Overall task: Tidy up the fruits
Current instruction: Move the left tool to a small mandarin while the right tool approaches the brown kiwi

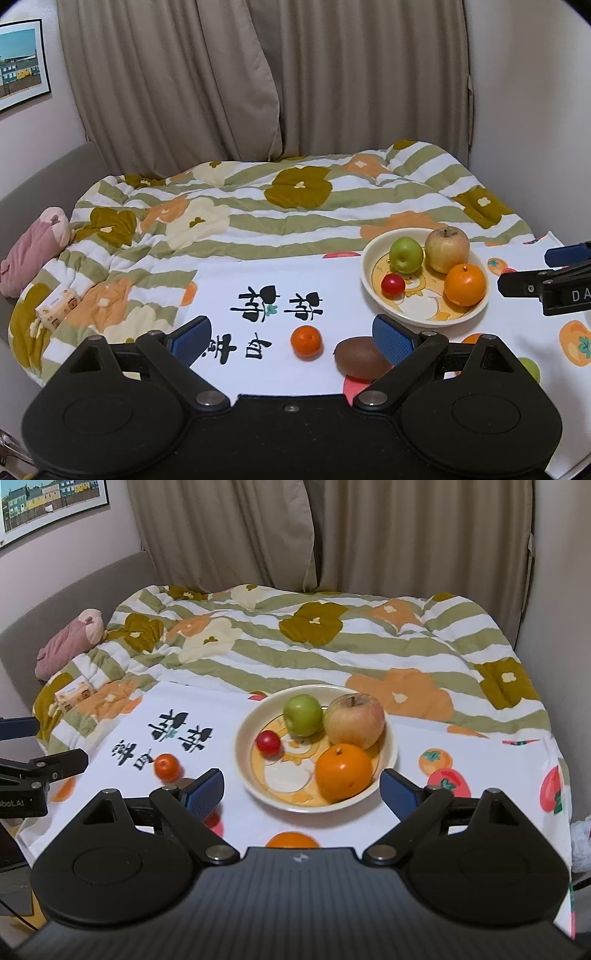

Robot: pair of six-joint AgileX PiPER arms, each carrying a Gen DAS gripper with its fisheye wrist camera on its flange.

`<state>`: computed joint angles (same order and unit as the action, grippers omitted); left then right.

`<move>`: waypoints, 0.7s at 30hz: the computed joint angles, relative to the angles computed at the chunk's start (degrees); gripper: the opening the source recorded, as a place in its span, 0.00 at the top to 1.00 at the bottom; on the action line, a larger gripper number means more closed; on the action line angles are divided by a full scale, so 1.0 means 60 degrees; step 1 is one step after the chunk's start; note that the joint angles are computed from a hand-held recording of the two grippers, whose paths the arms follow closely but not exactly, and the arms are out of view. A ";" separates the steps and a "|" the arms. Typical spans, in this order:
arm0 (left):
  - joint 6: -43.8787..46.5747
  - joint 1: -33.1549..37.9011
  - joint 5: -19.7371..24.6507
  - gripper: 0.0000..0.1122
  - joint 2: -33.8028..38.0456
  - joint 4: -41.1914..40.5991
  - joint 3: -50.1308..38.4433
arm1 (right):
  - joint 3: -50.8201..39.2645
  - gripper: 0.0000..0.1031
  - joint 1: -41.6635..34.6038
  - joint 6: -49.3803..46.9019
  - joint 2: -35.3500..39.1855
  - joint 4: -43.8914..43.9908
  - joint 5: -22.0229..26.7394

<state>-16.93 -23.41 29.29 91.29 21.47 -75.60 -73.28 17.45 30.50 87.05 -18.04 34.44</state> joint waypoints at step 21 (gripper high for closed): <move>1.1437 0.3443 0.0318 0.14 0.0916 -0.8861 -0.0816 | -0.1831 0.00 0.3410 0.7074 0.1608 -0.3943 0.2923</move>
